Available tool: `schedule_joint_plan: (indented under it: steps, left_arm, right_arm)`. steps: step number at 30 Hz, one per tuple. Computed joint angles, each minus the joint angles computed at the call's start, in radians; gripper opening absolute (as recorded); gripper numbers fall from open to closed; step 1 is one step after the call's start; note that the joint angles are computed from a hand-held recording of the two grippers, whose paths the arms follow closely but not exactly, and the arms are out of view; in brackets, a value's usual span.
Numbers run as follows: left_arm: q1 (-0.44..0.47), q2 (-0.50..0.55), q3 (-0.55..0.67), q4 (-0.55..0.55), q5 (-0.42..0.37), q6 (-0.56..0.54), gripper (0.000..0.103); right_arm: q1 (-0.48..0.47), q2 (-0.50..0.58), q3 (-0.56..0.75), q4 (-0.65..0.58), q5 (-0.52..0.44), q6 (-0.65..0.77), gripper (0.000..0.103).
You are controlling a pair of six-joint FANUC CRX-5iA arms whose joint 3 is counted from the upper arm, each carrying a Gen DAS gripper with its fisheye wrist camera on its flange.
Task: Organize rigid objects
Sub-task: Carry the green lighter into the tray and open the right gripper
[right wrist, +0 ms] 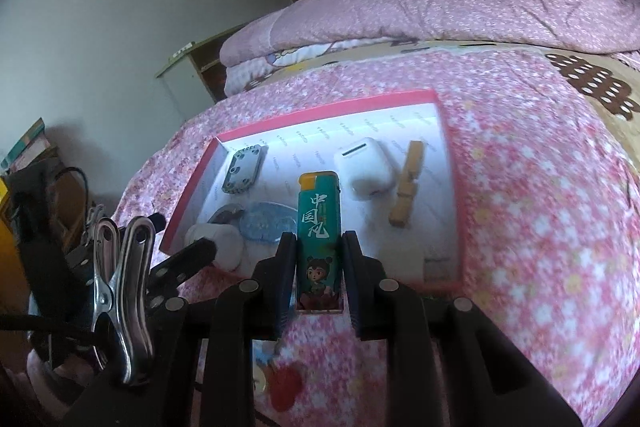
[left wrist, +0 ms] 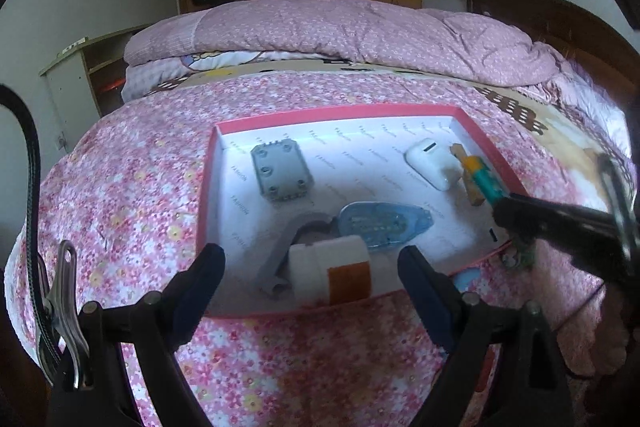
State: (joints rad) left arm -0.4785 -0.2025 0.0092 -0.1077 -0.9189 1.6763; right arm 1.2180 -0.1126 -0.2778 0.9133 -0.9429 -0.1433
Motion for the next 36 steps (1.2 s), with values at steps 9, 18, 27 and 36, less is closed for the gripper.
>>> schedule_joint_plan:
  steps: [9, 18, 27, 36]
  left_arm:
    - [0.028, -0.011, -0.026, 0.035, 0.007, -0.014, 0.091]
    - [0.042, -0.014, -0.038, 0.056, 0.006, -0.020, 0.091]
    - [0.030, -0.024, -0.039, 0.060, 0.000, -0.035, 0.091]
    - [0.011, -0.043, -0.051, 0.092, -0.005, -0.076, 0.091]
  right_arm:
    - [-0.057, 0.081, 0.103, -0.097, 0.000, 0.163, 0.024]
    - [-0.060, 0.109, 0.135, -0.111, -0.034, 0.175, 0.028]
    - [-0.013, 0.064, 0.102, -0.044, -0.082, 0.103, 0.034]
    - [0.089, 0.015, 0.058, -0.043, -0.190, 0.026, 0.034]
